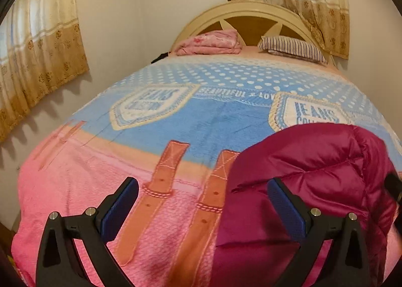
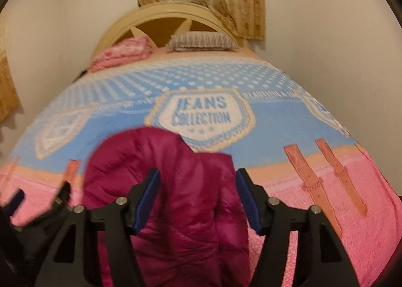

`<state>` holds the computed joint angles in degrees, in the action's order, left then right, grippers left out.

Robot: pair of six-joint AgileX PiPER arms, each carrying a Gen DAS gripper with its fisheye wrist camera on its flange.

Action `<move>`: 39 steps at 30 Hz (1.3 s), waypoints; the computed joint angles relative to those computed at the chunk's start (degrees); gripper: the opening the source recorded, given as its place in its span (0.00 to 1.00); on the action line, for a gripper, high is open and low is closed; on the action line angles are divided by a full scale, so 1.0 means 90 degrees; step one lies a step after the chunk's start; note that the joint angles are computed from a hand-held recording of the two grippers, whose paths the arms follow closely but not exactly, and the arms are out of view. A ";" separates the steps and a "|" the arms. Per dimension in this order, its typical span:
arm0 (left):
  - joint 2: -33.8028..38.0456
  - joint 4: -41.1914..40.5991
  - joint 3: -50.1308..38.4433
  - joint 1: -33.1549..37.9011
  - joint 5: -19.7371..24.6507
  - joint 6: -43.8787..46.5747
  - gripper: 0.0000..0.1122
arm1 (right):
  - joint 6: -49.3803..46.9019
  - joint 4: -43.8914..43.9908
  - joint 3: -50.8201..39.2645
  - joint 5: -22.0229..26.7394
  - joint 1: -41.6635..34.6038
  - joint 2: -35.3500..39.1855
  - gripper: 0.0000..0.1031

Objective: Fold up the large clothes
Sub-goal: 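Press the folded jacket bundle down with both tools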

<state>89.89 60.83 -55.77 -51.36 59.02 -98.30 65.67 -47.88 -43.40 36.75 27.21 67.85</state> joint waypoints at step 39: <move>0.1745 0.0265 -0.0259 0.0664 -0.1402 -0.0424 0.91 | 0.4037 -0.3882 0.1723 -0.2836 -0.1746 0.1253 0.64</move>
